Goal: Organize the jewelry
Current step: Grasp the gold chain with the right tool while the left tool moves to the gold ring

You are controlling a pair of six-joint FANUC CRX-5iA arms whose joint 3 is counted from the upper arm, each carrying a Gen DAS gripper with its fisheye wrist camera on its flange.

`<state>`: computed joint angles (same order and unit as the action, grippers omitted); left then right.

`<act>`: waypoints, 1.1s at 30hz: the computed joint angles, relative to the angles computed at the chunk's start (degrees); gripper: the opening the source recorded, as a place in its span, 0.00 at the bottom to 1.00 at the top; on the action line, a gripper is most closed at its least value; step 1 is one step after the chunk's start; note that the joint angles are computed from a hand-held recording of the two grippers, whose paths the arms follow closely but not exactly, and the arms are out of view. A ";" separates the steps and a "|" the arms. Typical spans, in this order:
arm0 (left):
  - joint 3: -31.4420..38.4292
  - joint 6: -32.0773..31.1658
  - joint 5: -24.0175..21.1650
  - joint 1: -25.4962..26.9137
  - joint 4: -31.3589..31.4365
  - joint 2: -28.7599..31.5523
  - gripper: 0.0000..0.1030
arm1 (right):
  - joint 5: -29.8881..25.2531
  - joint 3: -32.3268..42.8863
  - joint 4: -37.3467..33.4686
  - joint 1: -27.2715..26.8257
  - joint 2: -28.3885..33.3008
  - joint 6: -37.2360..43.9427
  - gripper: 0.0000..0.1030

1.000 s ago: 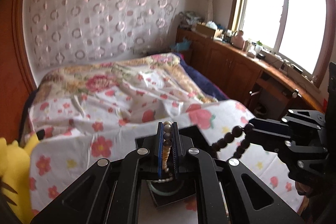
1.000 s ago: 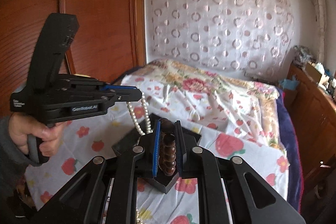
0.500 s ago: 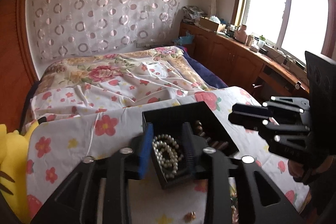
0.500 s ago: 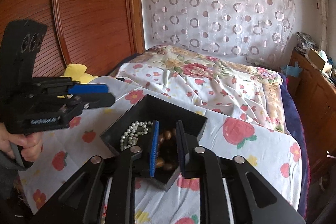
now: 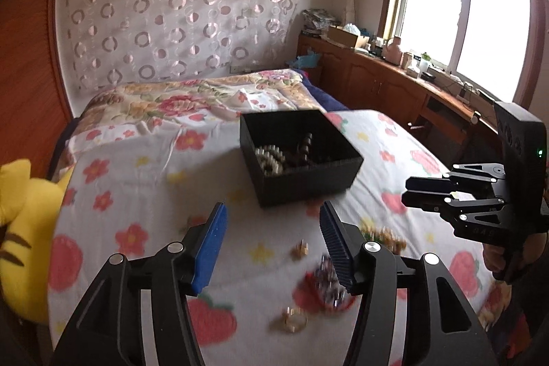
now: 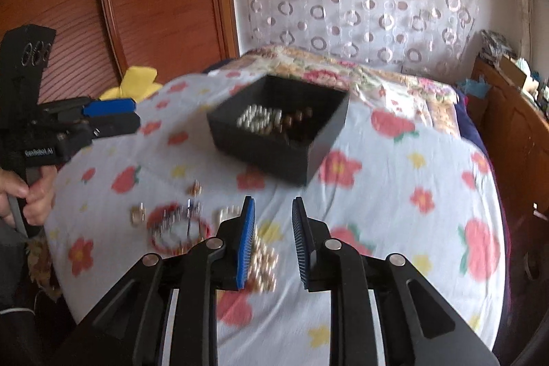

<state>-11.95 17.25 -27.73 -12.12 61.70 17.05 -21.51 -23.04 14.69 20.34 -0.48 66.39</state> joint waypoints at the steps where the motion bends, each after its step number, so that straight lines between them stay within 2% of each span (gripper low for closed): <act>1: -0.64 0.10 0.06 0.13 0.00 -0.32 0.52 | -0.54 -0.07 -0.61 0.14 0.06 0.17 0.24; 11: -6.14 -0.98 1.00 0.83 1.03 -2.78 0.52 | -5.22 0.90 -8.03 0.35 1.57 4.67 0.24; 15: -7.44 -0.81 1.29 0.84 0.73 -3.19 0.52 | -5.19 1.24 -10.09 0.18 2.18 6.33 0.14; 16: -7.58 -0.64 1.22 0.88 0.57 -3.18 0.52 | -4.91 0.91 -9.48 0.27 2.04 5.81 0.09; 27: -6.48 4.87 -1.64 1.82 -6.43 -1.71 0.52 | 2.87 -6.25 9.00 1.60 -4.44 -9.60 0.08; 29: -6.01 5.93 -2.15 1.77 -8.24 -1.45 0.49 | 3.87 -7.29 13.13 1.56 -5.58 -12.89 0.08; 31: -5.30 6.86 -2.95 1.76 -9.86 -1.05 0.42 | 4.71 -8.20 16.85 1.52 -6.68 -15.70 0.05; 33: -4.95 7.21 -3.54 1.60 -10.76 -0.82 0.42 | 5.60 -9.17 21.16 1.32 -7.79 -18.81 0.05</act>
